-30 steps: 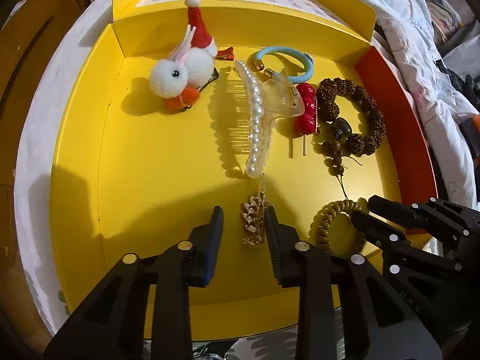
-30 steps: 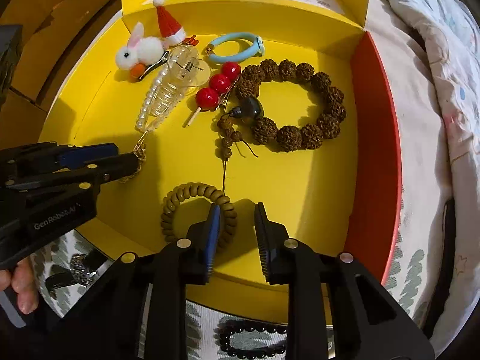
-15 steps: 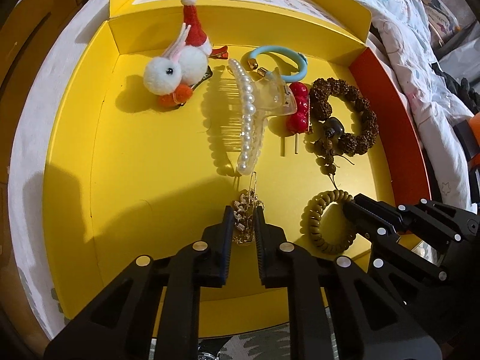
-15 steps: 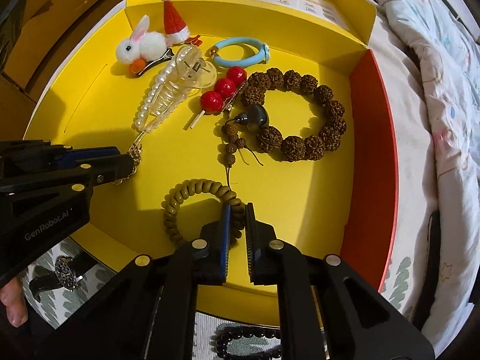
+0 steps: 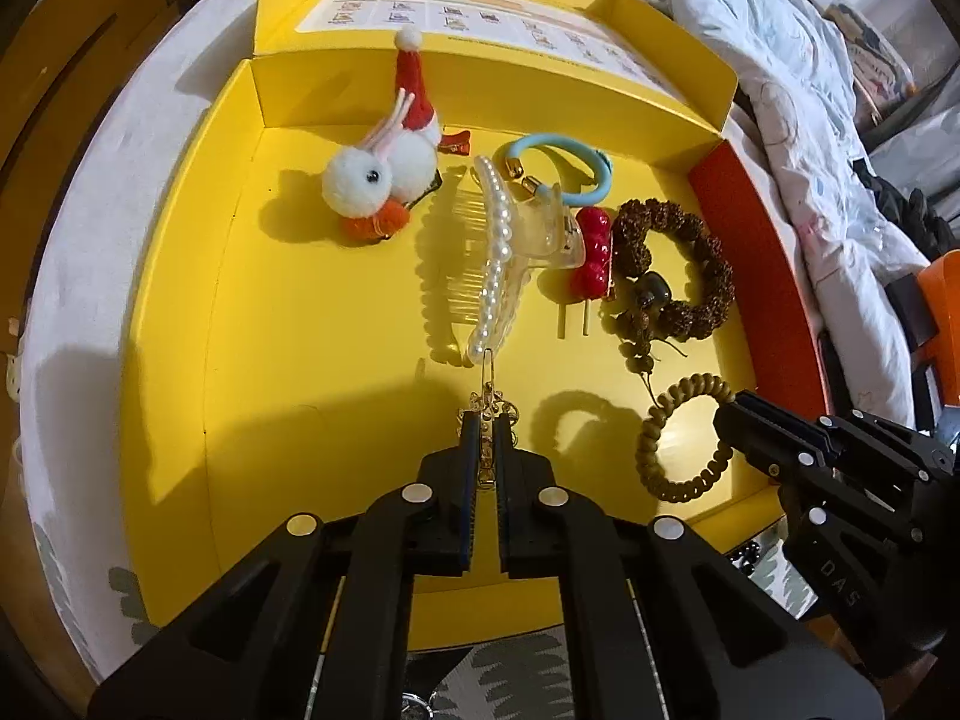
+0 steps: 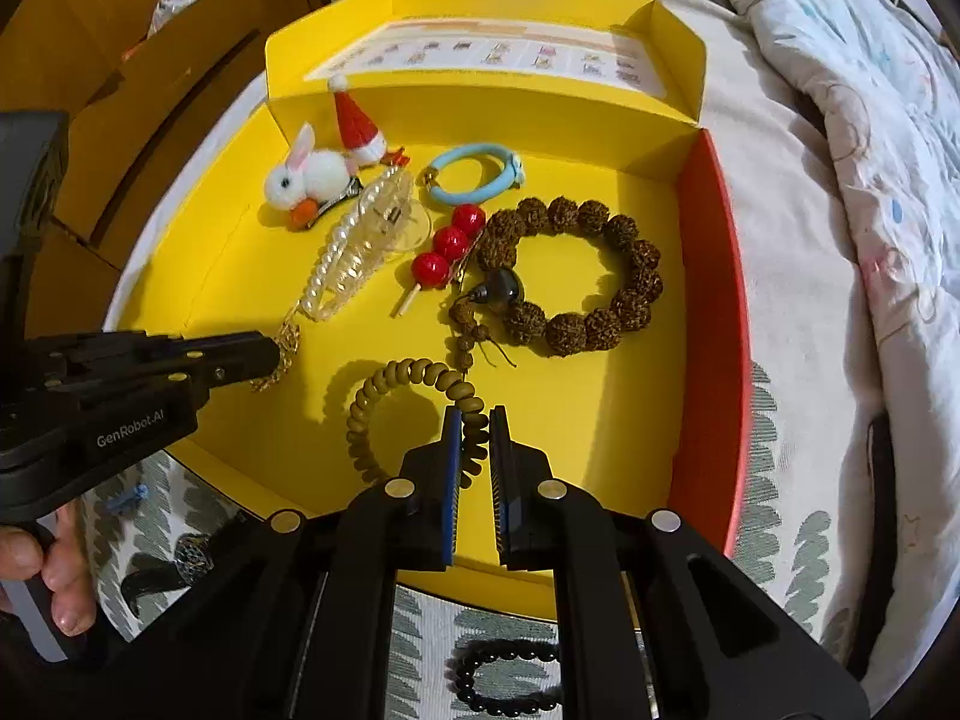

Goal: Organize jewelry
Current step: 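Close the left tool on the gold brooch while the right tool grasps the brown wooden bead bracelet, then carry the brooch and coiled bracelet out of the box and release them on the bed with both tools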

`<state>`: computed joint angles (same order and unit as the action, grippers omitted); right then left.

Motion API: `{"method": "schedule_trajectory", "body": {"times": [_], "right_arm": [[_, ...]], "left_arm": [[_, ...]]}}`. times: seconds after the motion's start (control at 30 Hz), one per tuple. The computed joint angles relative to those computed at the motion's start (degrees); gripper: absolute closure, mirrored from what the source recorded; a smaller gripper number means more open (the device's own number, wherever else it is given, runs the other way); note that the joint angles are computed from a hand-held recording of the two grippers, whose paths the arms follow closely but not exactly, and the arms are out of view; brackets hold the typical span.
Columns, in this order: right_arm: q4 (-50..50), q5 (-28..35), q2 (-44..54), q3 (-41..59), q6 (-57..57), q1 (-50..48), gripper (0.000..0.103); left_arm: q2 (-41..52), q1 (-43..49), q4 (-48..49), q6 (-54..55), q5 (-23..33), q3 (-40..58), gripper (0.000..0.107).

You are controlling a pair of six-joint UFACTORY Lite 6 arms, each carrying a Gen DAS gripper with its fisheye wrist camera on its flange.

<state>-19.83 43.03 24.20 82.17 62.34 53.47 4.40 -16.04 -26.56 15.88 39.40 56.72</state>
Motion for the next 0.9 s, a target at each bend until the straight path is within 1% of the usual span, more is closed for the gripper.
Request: {"method": "schedule_trajectory", "body": {"times": [0.27, 0.47, 0.57, 0.77, 0.9], "right_arm": [[-2.2, -1.0, -6.5, -3.9, 1.8, -0.1, 0.093], [-3.5, 1.0, -14.7, -8.3, 4.6, 2.2, 0.093], [-5.0, 3.5, -20.8, -12.4, 8.0, 4.0, 0.093], [-7.6, 10.6, -36.4, -23.2, 16.3, 8.5, 0.093], [-7.5, 16.7, -47.5, -31.9, 22.1, 11.8, 0.093]], "left_arm": [[-4.7, 0.6, -0.8, 0.1, 2.2, -0.1, 0.102], [-13.5, -1.0, -0.5, -0.1, 5.8, -4.0, 0.102], [-19.1, -2.3, -0.6, -0.2, 8.2, -7.6, 0.102], [-31.9, -7.4, 0.2, -3.8, 12.1, -16.6, 0.102], [-35.4, -16.0, 5.1, -12.7, 10.0, -20.1, 0.102]]}}
